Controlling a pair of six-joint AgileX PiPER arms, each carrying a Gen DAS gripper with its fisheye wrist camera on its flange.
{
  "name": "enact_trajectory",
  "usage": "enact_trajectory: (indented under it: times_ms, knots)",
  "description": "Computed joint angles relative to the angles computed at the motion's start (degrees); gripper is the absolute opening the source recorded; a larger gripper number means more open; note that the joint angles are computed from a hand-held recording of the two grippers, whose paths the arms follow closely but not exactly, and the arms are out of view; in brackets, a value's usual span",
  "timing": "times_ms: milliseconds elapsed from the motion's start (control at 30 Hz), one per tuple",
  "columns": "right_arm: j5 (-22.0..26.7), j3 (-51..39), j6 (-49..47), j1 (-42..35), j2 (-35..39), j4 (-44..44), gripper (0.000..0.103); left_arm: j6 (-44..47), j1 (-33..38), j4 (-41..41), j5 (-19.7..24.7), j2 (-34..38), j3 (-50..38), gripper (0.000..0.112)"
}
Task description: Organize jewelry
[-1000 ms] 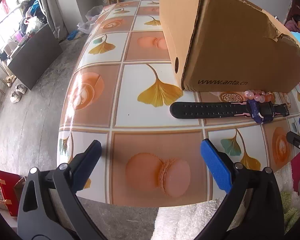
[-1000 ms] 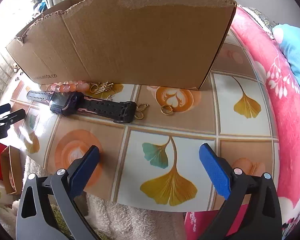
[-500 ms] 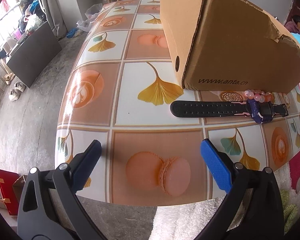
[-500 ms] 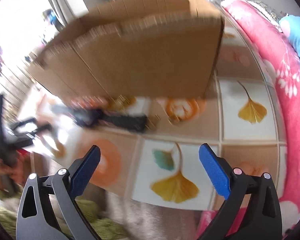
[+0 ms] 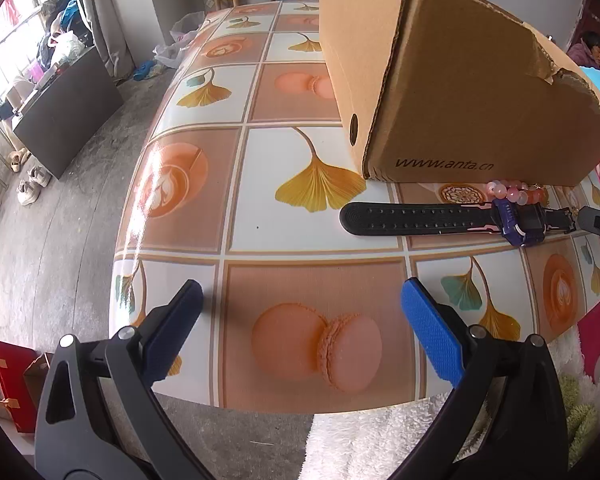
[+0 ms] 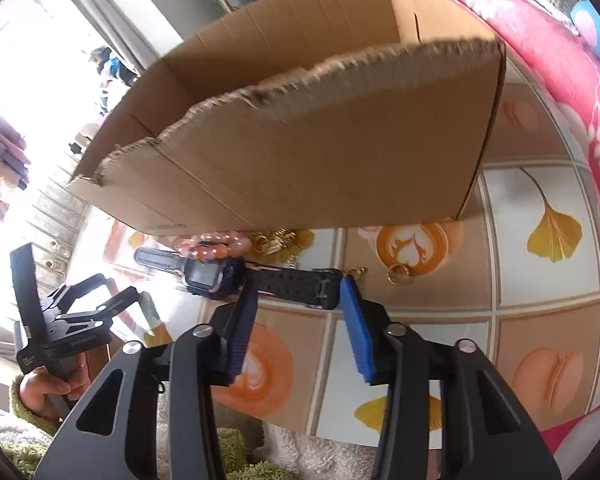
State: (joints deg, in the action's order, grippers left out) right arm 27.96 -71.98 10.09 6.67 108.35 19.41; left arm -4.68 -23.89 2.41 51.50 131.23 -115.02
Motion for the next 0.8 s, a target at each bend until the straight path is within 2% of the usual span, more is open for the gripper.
enact_trajectory:
  times_ms: [167,333,433,567,733,800]
  knots:
    - [0.57,-0.47,-0.83,-0.39,0.89,1.38,0.033,0.22,0.02,-0.08,-0.22,-0.06,0.14,0.096]
    - [-3.18,2.07,-5.89,-0.39,-1.55,5.80,0.031,0.15,0.00,-0.07,-0.27,-0.06,0.14,0.096]
    - [-4.15,2.96,-10.77,-1.35,-1.69,10.68,0.024,0.13,-0.02,-0.05,-0.32,-0.07,0.14,0.096]
    - [-4.34,2.80,-10.65,-1.91,-0.26,10.58,0.014,0.15,-0.01,-0.06,-0.41,-0.17,0.34,0.096]
    - [-5.03,1.99,-4.69,-0.59,0.95,4.43,0.007,0.15,-0.05,0.02,-0.75,-0.33,0.56,0.096]
    - [-5.43,1.49,0.06,0.78,0.94,-0.96,0.006,0.27,-0.08,0.07,-1.29,-0.56,0.94,0.096]
